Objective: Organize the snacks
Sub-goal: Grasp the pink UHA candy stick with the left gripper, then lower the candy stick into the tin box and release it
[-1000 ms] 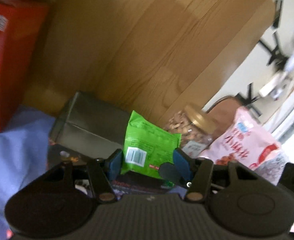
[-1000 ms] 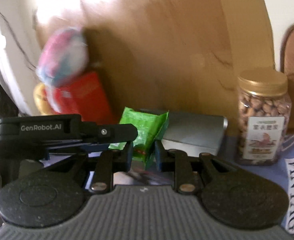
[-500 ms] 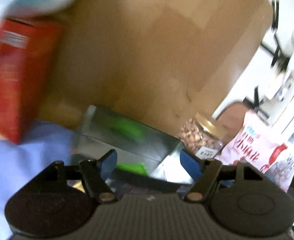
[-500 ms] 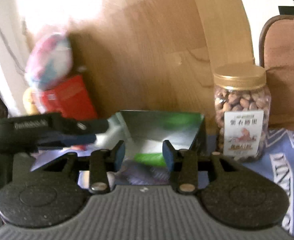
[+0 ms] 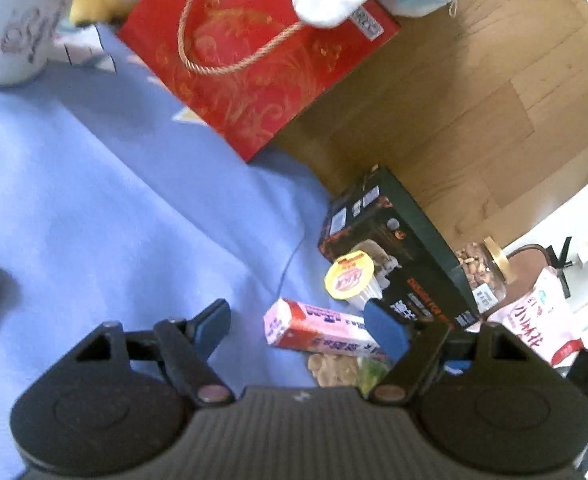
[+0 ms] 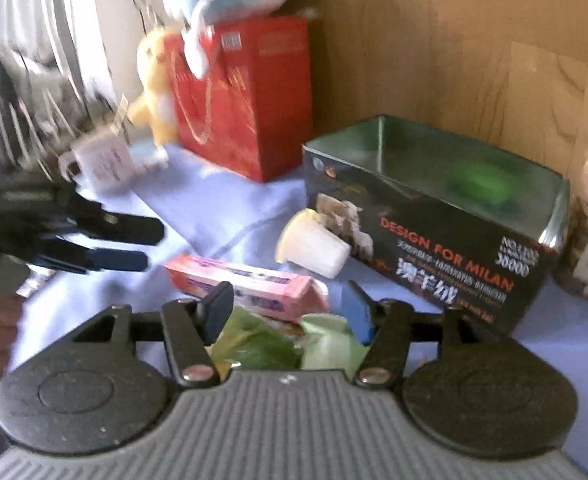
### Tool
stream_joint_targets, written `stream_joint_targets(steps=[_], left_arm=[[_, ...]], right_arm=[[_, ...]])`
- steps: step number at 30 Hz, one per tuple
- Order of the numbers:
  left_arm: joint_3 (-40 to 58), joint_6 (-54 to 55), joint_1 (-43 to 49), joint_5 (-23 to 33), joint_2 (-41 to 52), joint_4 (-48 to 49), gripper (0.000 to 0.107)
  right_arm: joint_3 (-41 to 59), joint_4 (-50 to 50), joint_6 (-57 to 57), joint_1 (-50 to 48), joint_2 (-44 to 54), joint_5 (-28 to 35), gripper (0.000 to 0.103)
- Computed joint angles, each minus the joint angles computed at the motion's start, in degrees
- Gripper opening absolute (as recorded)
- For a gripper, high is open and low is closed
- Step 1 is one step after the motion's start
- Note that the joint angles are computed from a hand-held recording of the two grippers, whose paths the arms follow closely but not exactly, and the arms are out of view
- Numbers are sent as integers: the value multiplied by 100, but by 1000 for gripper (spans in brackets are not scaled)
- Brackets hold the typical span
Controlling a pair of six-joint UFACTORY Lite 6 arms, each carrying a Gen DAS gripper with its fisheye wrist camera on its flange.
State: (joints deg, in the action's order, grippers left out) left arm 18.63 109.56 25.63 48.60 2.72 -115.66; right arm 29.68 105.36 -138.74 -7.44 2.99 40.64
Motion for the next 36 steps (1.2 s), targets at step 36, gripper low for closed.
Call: stream_joint_targets(steps=[36], left_arm=[[4935,533,-3932,-2719,2501,-2365,77]], right_arm=[[2180,963,-121,-689,1505,-533,45]])
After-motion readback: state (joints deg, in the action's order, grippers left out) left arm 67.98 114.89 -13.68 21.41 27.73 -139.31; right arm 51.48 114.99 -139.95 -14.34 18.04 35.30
